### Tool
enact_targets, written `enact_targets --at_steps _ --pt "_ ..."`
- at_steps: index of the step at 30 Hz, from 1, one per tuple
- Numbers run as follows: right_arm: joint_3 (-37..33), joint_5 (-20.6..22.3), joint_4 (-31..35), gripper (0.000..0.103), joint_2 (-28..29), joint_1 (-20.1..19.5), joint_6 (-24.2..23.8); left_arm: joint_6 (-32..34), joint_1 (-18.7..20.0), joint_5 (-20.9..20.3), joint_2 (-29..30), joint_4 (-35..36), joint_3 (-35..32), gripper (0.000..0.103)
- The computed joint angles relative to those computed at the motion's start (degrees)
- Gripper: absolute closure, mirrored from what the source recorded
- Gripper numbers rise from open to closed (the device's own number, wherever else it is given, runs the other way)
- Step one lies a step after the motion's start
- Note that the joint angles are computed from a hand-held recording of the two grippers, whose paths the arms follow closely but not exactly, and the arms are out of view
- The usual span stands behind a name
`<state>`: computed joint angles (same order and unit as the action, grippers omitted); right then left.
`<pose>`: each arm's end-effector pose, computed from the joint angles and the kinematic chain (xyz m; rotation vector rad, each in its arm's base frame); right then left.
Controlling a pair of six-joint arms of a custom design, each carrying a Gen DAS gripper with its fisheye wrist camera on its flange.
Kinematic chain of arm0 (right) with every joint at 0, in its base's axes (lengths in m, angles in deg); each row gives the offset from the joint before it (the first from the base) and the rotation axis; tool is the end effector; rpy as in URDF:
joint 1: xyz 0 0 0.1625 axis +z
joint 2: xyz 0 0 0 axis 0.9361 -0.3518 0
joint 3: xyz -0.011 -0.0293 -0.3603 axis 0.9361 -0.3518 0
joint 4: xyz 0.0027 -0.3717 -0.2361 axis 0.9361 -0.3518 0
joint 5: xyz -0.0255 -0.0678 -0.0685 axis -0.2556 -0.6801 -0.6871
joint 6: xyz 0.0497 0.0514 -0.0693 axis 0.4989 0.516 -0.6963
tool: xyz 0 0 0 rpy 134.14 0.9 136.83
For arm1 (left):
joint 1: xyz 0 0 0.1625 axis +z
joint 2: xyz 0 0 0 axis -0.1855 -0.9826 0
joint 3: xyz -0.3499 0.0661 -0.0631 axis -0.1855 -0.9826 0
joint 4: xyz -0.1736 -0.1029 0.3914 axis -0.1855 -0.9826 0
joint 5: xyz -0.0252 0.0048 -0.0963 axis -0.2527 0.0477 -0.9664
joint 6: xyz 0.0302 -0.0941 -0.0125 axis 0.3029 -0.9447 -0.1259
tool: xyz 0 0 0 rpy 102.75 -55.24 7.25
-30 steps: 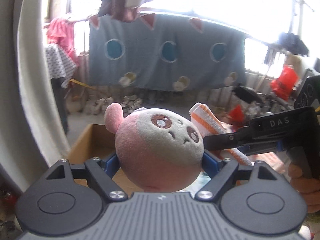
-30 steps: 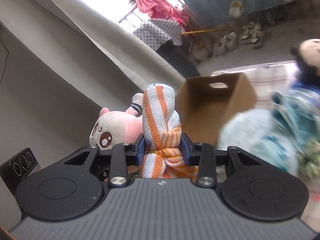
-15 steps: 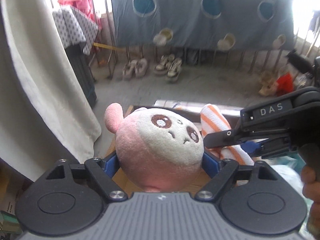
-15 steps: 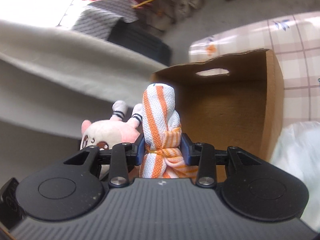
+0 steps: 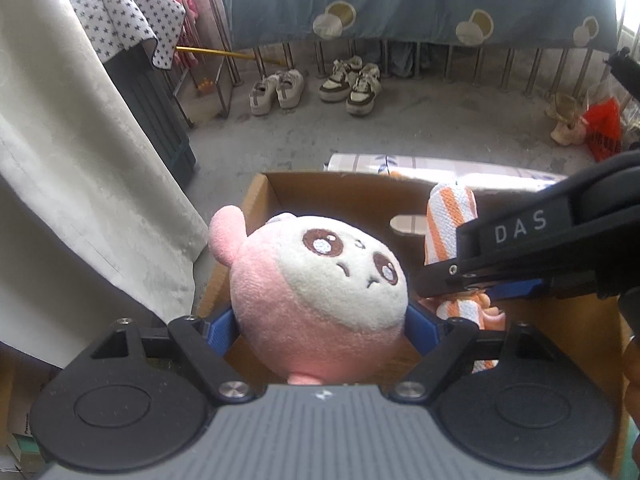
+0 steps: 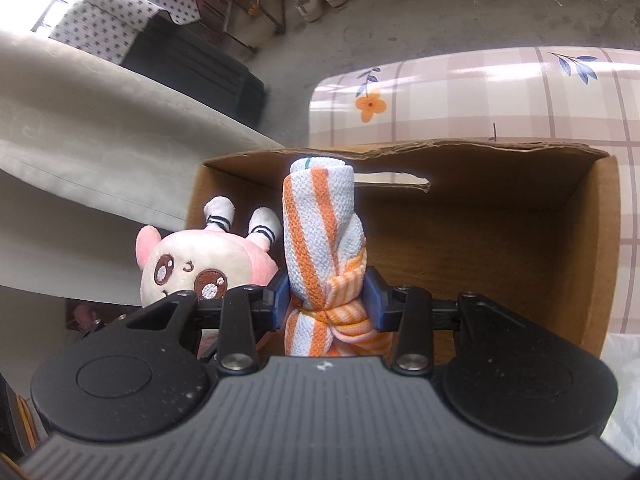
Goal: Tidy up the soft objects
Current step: 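Carry the pink plush and striped towel plush over the cardboard box with both grippers, then open both grippers to drop the plushes into the cardboard box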
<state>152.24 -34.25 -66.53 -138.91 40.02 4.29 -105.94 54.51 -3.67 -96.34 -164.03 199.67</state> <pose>0.3003 -0.5417 0.0683 -0.0489 -2.8840 0.3834 -0.1763 -0.4696 0.2085 0.3239 2.1587 -0.5794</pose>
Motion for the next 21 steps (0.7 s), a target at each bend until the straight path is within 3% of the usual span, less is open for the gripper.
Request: enact_targets --at_steps 13,21 --pt "-1.0 -0.8 -1.1 0.053 1.8 -0.6 -1.2 -2.1 1.8 1.6 4.0 2.7 -2.8 0.012" --pt "1.8 1.6 -3.0 0.052 -1.7 -0.6 -2.2 -5.9 -0.8 2.7 1.5 4.3 -1.7 0.012"
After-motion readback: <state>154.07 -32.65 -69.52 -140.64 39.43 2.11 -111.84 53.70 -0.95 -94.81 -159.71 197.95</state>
